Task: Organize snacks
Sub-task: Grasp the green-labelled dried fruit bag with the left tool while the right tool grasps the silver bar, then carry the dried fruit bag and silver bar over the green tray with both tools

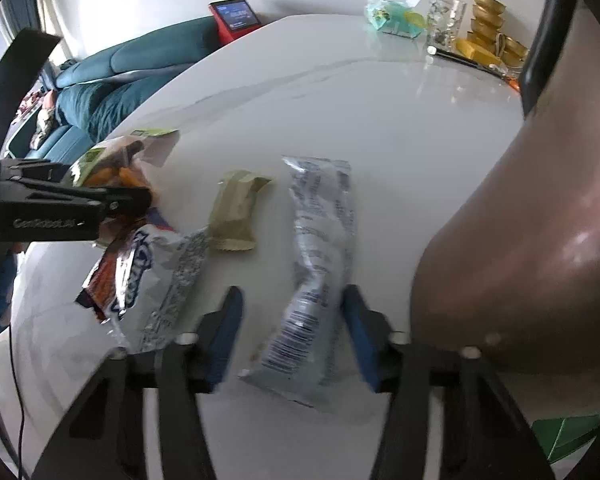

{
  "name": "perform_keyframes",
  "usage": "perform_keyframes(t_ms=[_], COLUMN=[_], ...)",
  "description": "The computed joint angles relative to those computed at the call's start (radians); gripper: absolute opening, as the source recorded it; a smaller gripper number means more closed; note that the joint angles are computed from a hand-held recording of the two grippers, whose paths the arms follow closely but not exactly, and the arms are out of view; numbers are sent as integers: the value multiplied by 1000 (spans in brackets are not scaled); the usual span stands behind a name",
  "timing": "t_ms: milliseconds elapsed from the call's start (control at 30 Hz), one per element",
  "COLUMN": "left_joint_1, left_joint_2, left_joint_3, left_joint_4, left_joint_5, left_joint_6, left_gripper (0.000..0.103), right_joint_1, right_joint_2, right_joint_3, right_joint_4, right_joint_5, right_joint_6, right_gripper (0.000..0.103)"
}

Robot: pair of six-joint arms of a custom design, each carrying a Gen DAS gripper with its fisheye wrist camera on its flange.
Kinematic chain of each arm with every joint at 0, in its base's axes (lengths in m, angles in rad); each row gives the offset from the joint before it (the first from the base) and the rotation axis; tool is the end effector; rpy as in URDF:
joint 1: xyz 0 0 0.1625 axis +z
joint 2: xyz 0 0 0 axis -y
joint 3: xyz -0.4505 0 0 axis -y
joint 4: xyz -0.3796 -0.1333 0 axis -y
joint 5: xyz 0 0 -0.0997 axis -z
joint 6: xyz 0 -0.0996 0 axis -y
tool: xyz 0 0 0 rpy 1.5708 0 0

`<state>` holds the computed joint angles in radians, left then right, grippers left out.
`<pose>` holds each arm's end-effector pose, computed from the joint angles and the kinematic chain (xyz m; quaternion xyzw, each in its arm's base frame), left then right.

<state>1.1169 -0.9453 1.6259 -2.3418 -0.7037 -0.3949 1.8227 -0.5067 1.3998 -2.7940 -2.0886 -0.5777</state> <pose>-0.1030 -0.6884 0.2337 0.0078 0.9067 -0.2102 0.3655 0.2694 -0.7095 0.0359 0.3458 -0.8896 0.1158 0.2750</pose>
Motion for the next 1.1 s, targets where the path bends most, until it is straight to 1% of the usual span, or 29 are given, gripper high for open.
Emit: perform_keyframes(t_ms=[133,233,300,400,600,700,800,867,900,1000,1100], left_joint_1=[-3,-6,-10,-15,-48,-83,-124,-160,-171,-226,-274], left_joint_2=[-8,-14,-19,-28,-56,-76,-112,-138,-143,-160,-150], left_joint_3=[17,32,44,56,88,118,159,184,190,221,231], left_joint_4=[-30,-51,-64,-77,-92,-75,-29,48,69,189,280], left_joint_5=[0,2,15,23,71,120,152,178,180,184,161], left_joint_6=[26,32,34,34,25,6,-54,-132,-156,-304,-437], left_gripper=[59,57,57,57,57,57,57,57,57,57,57], right_joint_1=[0,-1,1,5,8,0,-11,-24,-31,-61,-105], right_joint_2=[1,-8,-14,-37,-128,-201,-258,-307,-326,-395,-472], right_joint_3=[0,8,20,57,173,253,308,349,364,411,440], right_joint_4=[-14,-8,-13,-21,-30,-20,-22,-13,-9,15,60], right_joint_5=[-20,-19,-28,-32,-7,19,44,68,76,111,151], right_joint_6=[-4,12,10,13,42,55,44,30,21,-21,-87], right_gripper=[0,0,0,0,0,0,0,0,0,0,0])
